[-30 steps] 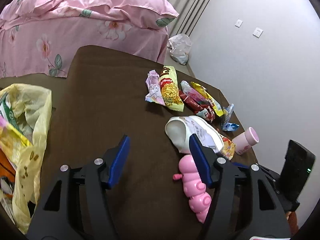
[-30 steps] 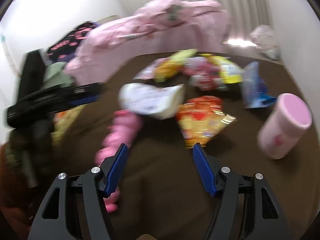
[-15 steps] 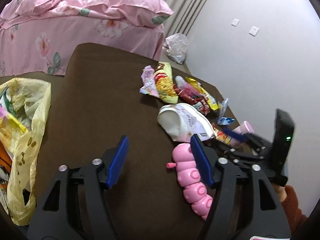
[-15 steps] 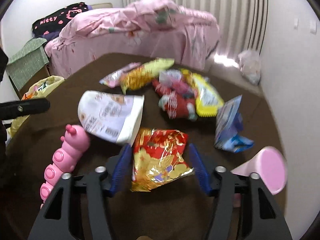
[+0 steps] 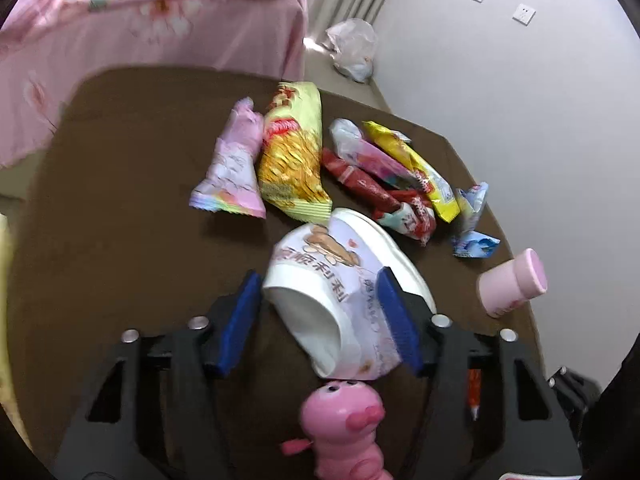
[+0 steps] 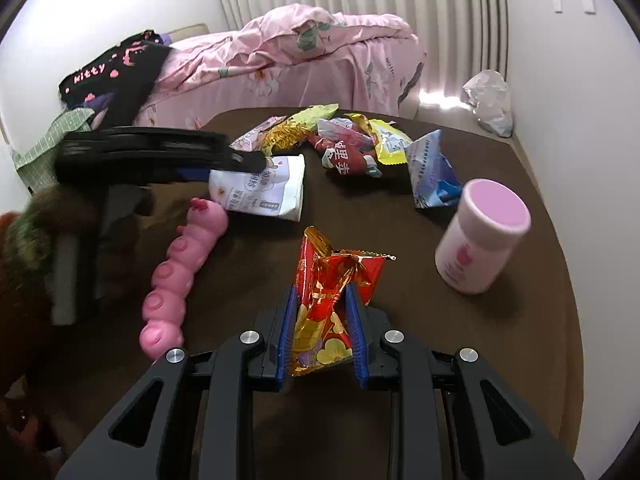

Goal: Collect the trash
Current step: 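Grasp the white snack cup with the left tool while the right tool grasps the red-gold wrapper, then carry the cup and red-gold wrapper over the yellow trash bag and open both tools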

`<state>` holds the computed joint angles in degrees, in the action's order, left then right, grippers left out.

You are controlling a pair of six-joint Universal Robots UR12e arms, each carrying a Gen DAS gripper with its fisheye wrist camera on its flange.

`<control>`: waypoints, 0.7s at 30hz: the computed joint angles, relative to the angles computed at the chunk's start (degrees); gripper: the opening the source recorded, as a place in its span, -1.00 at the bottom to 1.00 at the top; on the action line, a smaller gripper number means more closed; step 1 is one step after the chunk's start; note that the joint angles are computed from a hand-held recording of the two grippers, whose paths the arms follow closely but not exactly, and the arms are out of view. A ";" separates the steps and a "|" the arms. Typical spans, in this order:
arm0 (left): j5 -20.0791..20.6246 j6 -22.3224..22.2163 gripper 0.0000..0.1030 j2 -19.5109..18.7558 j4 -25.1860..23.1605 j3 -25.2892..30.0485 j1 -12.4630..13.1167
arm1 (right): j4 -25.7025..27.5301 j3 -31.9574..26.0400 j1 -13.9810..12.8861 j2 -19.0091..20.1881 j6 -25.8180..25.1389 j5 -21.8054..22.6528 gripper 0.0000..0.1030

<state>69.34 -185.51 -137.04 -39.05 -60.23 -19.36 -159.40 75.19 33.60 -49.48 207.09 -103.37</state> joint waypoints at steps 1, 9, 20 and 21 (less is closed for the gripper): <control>-0.17 -0.61 0.01 0.19 0.62 -0.43 0.05 | -0.42 0.39 0.16 -0.26 0.11 -0.27 -0.54; 0.54 -3.91 -0.20 7.00 16.77 -12.23 1.17 | -3.59 0.75 0.78 -0.85 0.02 -1.11 -0.54; 9.00 -1.50 -0.20 17.13 30.05 -27.02 2.94 | -5.67 -2.93 3.32 0.05 -5.28 -3.06 -0.54; 9.53 -1.41 -0.20 17.91 31.03 -28.29 3.14 | -6.07 -3.32 3.58 0.15 -5.83 -3.12 -0.54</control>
